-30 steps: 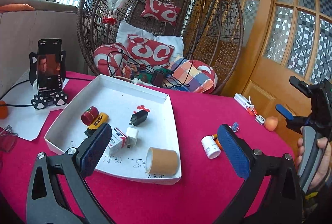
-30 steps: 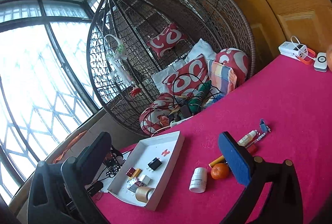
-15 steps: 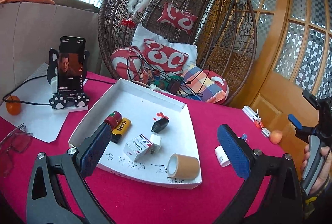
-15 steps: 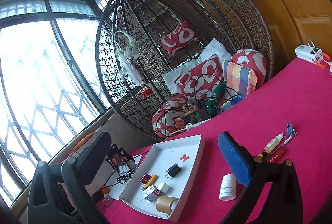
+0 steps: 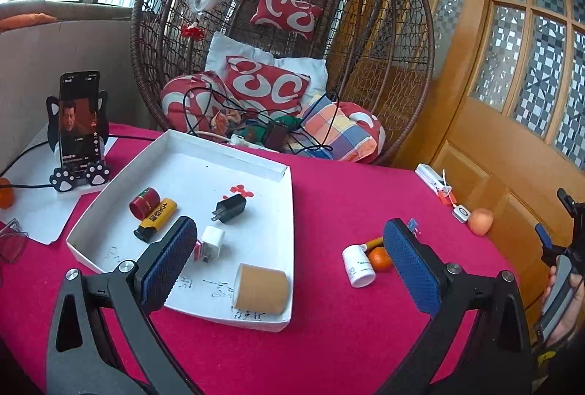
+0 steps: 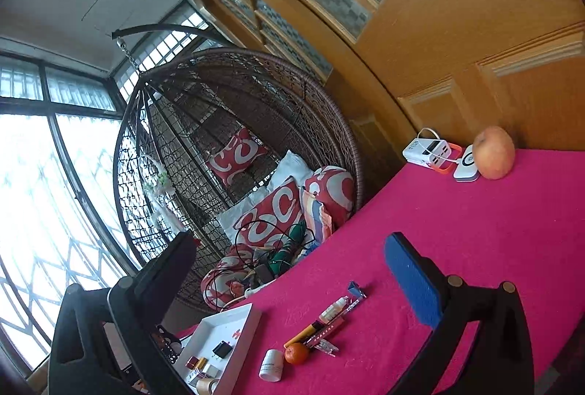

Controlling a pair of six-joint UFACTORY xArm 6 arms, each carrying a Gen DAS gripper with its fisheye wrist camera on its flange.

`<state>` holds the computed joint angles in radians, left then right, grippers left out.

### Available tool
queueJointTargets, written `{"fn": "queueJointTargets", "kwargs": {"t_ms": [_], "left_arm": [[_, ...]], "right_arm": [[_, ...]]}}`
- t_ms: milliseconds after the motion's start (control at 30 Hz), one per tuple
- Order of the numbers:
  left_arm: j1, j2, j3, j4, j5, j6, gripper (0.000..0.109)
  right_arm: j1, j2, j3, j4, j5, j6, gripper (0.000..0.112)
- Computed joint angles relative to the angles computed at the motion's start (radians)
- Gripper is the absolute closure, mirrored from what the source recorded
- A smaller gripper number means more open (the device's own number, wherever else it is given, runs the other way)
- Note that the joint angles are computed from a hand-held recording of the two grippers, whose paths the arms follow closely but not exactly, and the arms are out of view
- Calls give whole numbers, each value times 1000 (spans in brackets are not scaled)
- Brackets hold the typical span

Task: Organize rigid objects
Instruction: 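Move both grippers back over the loose items on the table, then grasp the white pill bottle with the left gripper while the right grasps the clear plastic clip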

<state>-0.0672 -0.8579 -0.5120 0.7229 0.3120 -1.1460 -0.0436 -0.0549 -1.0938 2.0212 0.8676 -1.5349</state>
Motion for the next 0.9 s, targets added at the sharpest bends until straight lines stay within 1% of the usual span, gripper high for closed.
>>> {"fn": "queueJointTargets", "kwargs": {"t_ms": [100, 167, 267, 300, 367, 433, 467, 533, 567, 633, 667, 733, 800, 833, 867, 900], "left_arm": [[-26, 43, -39, 24, 10, 3, 6], [-29, 74, -56, 19, -1, 19, 6], [-28, 138, -76, -55, -44, 114, 6], [-29, 166, -84, -59, -63, 132, 6], [-42, 231, -112, -18, -78, 126, 6], [-71, 312, -144, -86, -95, 224, 6], [-91, 356, -164, -131, -92, 280, 6], [-135, 454, -226, -213, -56, 382, 6], [-150, 502, -256, -218, -47, 396, 6], [-170, 596, -321, -236, -27, 432, 6], [-177, 639, -354, -250, -8, 451, 6], [-180, 697, -397, -258, 22, 446, 7], [-176, 729, -410, -317, 10, 494, 18], [-176, 741, -419, -337, 18, 514, 20], [-175, 751, -427, -354, 25, 534, 25], [-174, 761, -433, -365, 28, 548, 29]], "right_arm": [[-17, 3, 0, 2, 17, 6, 9], [-18, 3, -5, 9, 18, -6, 9], [-6, 7, -20, 27, 6, -47, 9], [1, 11, -26, 34, 2, -68, 9], [23, 21, -37, 67, -21, -120, 9], [45, 41, -56, 73, -37, -135, 9], [56, 56, -74, 39, -43, -125, 9], [96, 83, -112, -62, -97, -113, 9], [121, 96, -128, -103, -138, -130, 9], [188, 125, -155, -168, -251, -192, 9], [225, 145, -170, -231, -311, -205, 9], [292, 197, -198, -411, -405, -185, 9], [363, 255, -218, -584, -541, -146, 9], [385, 281, -223, -660, -582, -122, 9], [399, 305, -229, -742, -604, -78, 9], [405, 325, -236, -802, -605, -43, 10]]}}
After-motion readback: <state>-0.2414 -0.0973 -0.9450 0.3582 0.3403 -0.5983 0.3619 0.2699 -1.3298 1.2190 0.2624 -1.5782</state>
